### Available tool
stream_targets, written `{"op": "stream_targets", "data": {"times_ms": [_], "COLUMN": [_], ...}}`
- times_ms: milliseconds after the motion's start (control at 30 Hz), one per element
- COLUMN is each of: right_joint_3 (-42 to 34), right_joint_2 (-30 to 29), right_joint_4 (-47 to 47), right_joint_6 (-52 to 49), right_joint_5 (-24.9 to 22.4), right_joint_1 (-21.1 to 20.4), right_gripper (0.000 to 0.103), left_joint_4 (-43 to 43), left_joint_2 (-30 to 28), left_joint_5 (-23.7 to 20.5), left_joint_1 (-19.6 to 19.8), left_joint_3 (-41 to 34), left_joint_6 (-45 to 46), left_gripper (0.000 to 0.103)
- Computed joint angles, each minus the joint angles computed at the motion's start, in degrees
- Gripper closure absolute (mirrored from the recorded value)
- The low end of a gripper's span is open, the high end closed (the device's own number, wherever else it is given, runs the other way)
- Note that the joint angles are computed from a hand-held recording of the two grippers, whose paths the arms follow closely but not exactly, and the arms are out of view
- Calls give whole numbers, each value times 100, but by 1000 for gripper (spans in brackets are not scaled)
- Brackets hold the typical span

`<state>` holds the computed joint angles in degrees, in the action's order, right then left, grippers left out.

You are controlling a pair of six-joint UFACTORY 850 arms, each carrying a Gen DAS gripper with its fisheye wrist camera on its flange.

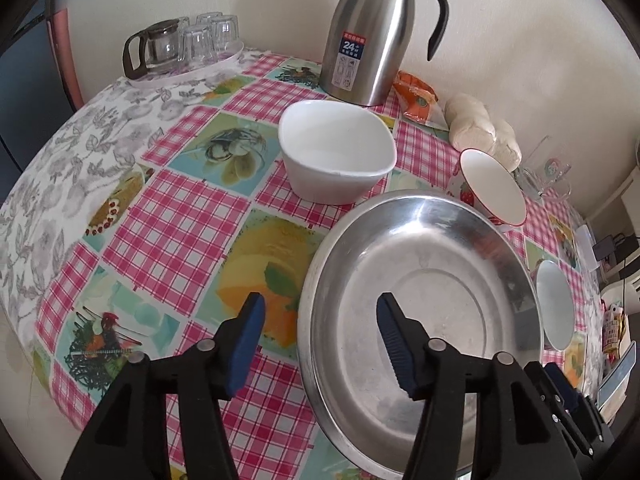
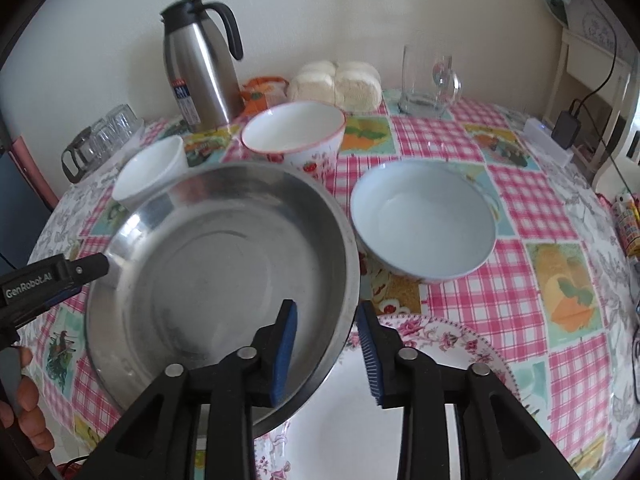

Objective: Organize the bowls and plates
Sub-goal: 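Open both grippers to release the steel tray rim, then move both grippers to the rim of the pink-rose-rimmed plate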

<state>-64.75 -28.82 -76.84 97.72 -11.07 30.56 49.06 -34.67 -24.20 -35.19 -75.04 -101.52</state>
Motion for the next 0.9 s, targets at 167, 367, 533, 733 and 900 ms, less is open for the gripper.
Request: {"op": "stream_targets", "data": {"times_ms": [167, 367, 533, 733, 900], "right_joint_3": [103, 53, 37, 126, 365], "right_joint_2": [100, 26, -1, 76, 294], "right_joint_4": [-1099, -1276, -1247, -1728, -3162], "right_joint_6": [890, 713, 719, 1327, 2943], "right_joint_5": [-143, -344, -346, -216, -406], "right_joint_1": [125, 245, 217, 96, 18], "right_gripper": [46, 23, 7, 0, 0], "left_joint_4": [-226, -354, -306, 280, 1804], "left_joint_2": [-83, -193, -194, -101, 101], "left_joint_5": [-194, -560, -697, -633, -542], "left_joint_1": [-64, -119, -132, -197, -363], "left_joint_3": [-161, -321, -320, -242, -87], "left_joint_6": [441, 742, 666, 97, -1193], "left_gripper": [32, 11, 6, 5, 5]}}
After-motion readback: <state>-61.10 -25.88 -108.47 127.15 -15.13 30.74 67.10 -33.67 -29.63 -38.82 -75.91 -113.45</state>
